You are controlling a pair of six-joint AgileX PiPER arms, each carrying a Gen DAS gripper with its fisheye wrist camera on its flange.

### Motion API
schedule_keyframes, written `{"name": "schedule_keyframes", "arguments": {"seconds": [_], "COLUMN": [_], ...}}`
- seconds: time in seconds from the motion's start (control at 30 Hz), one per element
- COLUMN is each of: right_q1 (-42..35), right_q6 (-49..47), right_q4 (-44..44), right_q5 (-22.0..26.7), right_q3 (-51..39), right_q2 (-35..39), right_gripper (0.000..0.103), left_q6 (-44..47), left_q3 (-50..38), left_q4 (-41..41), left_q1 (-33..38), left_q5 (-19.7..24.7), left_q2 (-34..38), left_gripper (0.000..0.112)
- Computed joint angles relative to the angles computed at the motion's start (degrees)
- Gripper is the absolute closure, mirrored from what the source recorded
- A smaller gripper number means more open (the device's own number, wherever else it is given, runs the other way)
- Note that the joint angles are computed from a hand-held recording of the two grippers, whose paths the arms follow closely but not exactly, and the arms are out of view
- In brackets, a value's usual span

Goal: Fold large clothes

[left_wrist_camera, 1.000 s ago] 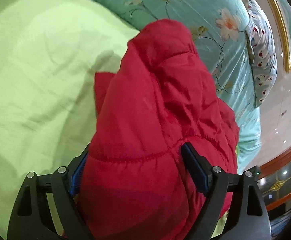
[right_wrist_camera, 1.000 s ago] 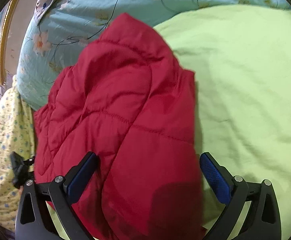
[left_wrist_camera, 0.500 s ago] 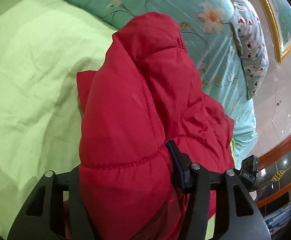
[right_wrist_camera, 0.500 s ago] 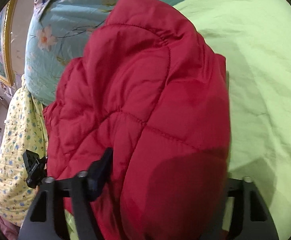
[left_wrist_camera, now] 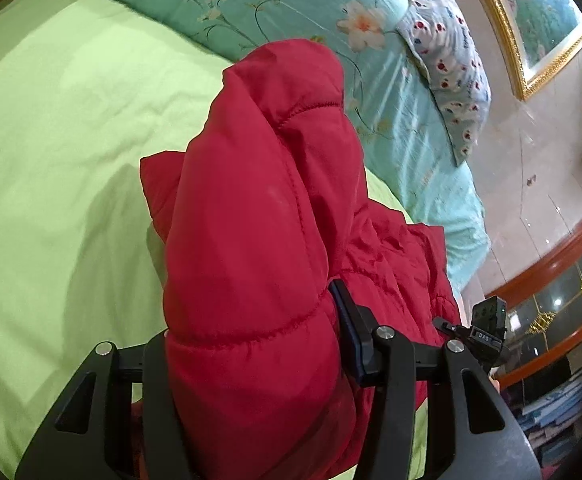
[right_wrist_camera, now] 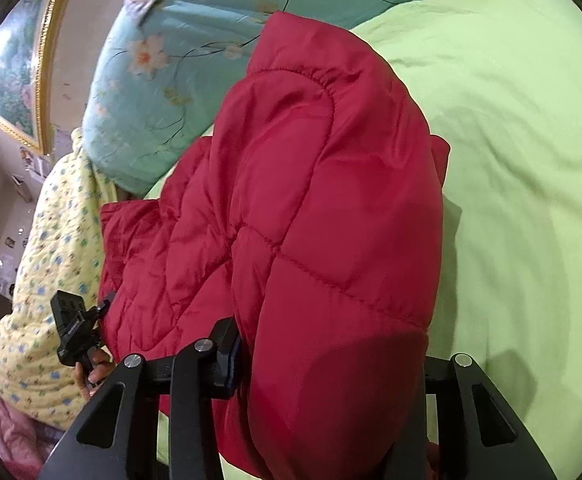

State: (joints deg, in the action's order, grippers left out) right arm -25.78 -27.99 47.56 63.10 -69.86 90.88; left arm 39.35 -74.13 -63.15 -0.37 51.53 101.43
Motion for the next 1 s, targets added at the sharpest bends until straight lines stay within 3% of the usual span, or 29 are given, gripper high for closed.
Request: {"name": "schedule_keyframes", "arguments": {"seconds": [0.27, 0.43, 0.6, 0.77, 0.87, 1.0], "right_q1": [-6.6, -4.4, -3.3, -4.9, -6.0, -6.3], "right_q6": [-5.7, -5.1, -4.2, -3.5, -2.5, -1.8], "right_q4": [1.0, -0.1, -1.1, -1.1, -1.9, -3.9], "right_q5": [5.9, 2.1, -0.7, 0.0, 0.8, 0.9], "right_q3": [13.6, 16.3, 17.5, 17.8, 17.3, 16.6], "right_q2": [-12.4, -14.8, -15.1, -15.0, -15.6, -17.0], "right_gripper": [0.059, 0.05, 0.039, 0.027, 0.027, 0.025], "left_q6": [5.2, 3.8, 2.5, 1.0, -0.1, -2.3], "left_q3": [12.4, 13.4, 13.2, 13.7, 13.2, 13.8], "left_q4": [1.0, 2.1, 4.0, 8.9, 11.3, 13.7], "left_q1": [2.9, 0.4, -0.2, -0.1, 0.2, 0.0], "left_q5": [2.1, -3.0, -4.6, -5.6, -5.5, -8.9], "left_q2": [-8.8, -8.2, -8.0, -10.4, -11.5, -13.7], "left_gripper": [0.063, 0.061, 0.052, 0.044, 0.041, 0.034]}}
